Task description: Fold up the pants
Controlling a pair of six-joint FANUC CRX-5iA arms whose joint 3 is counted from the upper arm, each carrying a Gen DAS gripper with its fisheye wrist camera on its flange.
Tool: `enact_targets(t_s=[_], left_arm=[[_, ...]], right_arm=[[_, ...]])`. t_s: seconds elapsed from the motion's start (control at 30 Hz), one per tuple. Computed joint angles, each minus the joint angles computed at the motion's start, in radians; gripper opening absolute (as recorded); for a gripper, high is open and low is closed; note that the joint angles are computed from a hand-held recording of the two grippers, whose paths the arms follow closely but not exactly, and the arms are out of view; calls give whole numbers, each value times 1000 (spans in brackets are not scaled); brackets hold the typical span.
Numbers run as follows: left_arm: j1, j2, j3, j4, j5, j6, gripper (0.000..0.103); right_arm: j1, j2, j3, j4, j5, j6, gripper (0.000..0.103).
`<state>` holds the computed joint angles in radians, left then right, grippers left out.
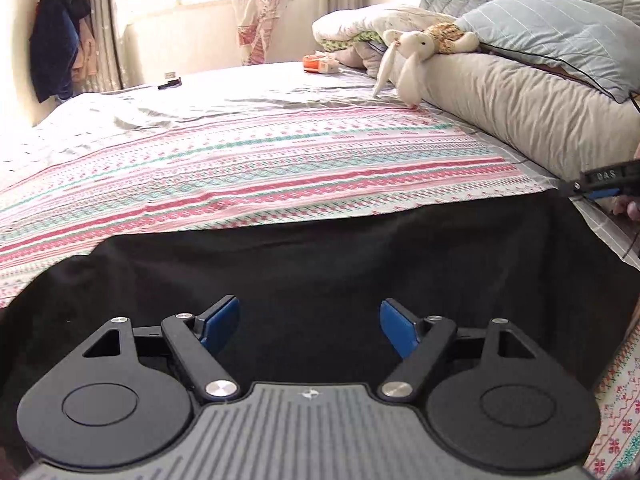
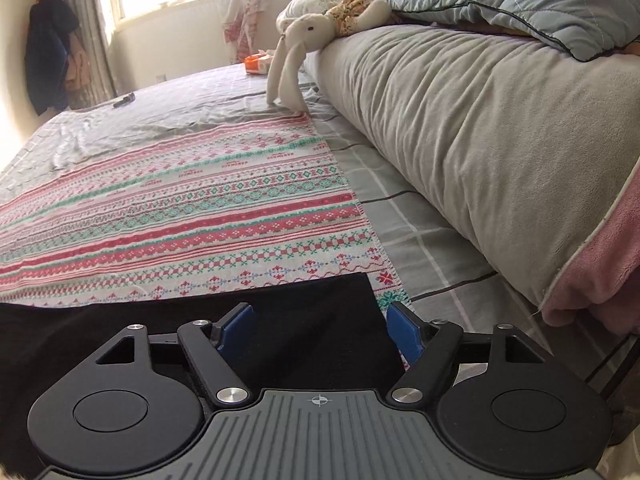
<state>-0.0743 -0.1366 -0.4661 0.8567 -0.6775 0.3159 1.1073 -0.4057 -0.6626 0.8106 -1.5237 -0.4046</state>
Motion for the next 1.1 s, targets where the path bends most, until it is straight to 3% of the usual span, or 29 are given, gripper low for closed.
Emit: enact_targets(t_s=[0.17, 0.3, 0.37, 0.47, 0.63, 0.7, 0.97, 1.1], left_arm=[[93, 57, 109, -96, 60, 179, 97], [164, 158, 308, -349, -13, 398, 97], [187, 207, 386, -419, -43, 428, 97], [222, 283, 481, -436, -101, 365, 97], [272, 393, 585, -397, -186, 94, 97], [277, 439, 645, -420, -233, 50, 97], [315, 593, 852, -438, -458, -58, 96], [334, 631, 900, -417, -533, -101, 88]], right_arm=[[-11, 100, 97, -26, 68, 110, 75], [-41, 182, 163, 0, 204, 199, 75], [-69, 243, 215, 10, 292, 246, 75], [-110, 335, 300, 20, 403, 319, 75], [-165, 497, 467, 21, 561, 434, 75], [-186, 565, 542, 10, 607, 478, 75], [-257, 805, 835, -80, 667, 580, 75], [-278, 888, 930, -86, 667, 561, 72]])
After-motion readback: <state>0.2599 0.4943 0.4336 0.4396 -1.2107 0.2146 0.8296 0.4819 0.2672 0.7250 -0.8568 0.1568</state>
